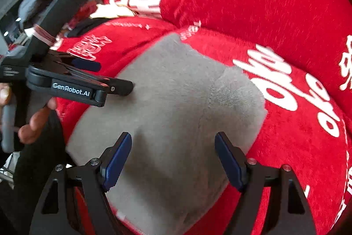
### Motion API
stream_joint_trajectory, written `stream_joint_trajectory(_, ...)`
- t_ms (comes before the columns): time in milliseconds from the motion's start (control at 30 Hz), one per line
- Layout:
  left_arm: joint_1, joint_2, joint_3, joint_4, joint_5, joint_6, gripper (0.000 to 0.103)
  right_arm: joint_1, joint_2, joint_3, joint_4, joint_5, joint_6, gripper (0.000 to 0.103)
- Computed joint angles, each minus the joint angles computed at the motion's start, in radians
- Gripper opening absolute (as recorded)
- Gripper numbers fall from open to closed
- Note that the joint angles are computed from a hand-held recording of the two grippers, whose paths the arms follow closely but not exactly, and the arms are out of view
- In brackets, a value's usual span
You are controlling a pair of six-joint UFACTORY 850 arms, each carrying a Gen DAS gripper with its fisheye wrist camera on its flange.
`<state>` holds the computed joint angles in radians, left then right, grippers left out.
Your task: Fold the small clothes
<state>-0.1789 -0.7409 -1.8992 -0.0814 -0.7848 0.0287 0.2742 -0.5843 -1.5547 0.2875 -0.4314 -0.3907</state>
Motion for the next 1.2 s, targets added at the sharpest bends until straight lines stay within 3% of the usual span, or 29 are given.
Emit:
stream_joint_trajectory(67, -0.009, -0.015, -0.017, 0.014, -0.006, -0.015, 0.097, 0.002, -0.020, -0.026, -0.050, 0.005, 0.085, 0.083)
stream_joint_trajectory(200, -0.017, 0.000, -0.019, 0.041, -0.011, -0.025, 0.097, -0.004, -0.010, -0.026, 0.000, -0.012, 0.086, 0.083)
stream_joint_trajectory(300, -0.020, 0.026, -0.004, 0.006, 0.015, 0.024, 0.097, 0.005, 0.045, 0.037, 0.094, 0.021, -0.032, 0.083)
stream_joint_trajectory(367, -0.031, 0.002, -0.051, 0.039, -0.001, 0.009, 0.097, 0.018, 0.070, 0.070, 0.066, 0.044, -0.013, 0.083)
stream_joint_trajectory(467, -0.043, -0.088, -0.187, 0.110, -0.078, -0.049, 0.097, 0.032, 0.104, 0.119, 0.063, 0.075, 0.011, 0.083)
stream_joint_trajectory(567, -0.048, -0.241, -0.407, 0.172, -0.229, -0.105, 0.097, 0.046, 0.138, 0.175, 0.052, 0.111, 0.018, 0.083)
stream_joint_trajectory(667, -0.038, -0.307, -0.507, 0.131, -0.275, -0.098, 0.097, 0.054, 0.143, 0.206, 0.009, 0.105, 0.047, 0.083)
stream_joint_trajectory(733, -0.038, -0.323, -0.540, 0.130, -0.297, -0.092, 0.097, 0.067, 0.154, 0.241, -0.110, 0.131, 0.140, 0.083)
stream_joint_trajectory(833, -0.050, -0.243, -0.427, 0.162, -0.234, -0.089, 0.097, 0.083, 0.180, 0.268, -0.206, 0.141, 0.213, 0.083)
stream_joint_trajectory(967, -0.052, -0.072, -0.182, 0.083, -0.109, -0.015, 0.097, 0.083, 0.193, 0.261, -0.131, 0.147, 0.119, 0.083)
stream_joint_trajectory(1067, -0.058, -0.007, -0.076, 0.110, -0.072, -0.032, 0.097, 0.072, 0.168, 0.229, -0.118, 0.136, 0.110, 0.083)
stream_joint_trajectory(1133, -0.061, 0.005, -0.046, 0.139, -0.074, -0.041, 0.097, 0.058, 0.128, 0.190, -0.082, 0.096, 0.082, 0.083)
stream_joint_trajectory(1200, -0.059, 0.006, -0.024, 0.155, -0.083, -0.060, 0.097, 0.051, 0.116, 0.187, -0.038, 0.111, 0.024, 0.083)
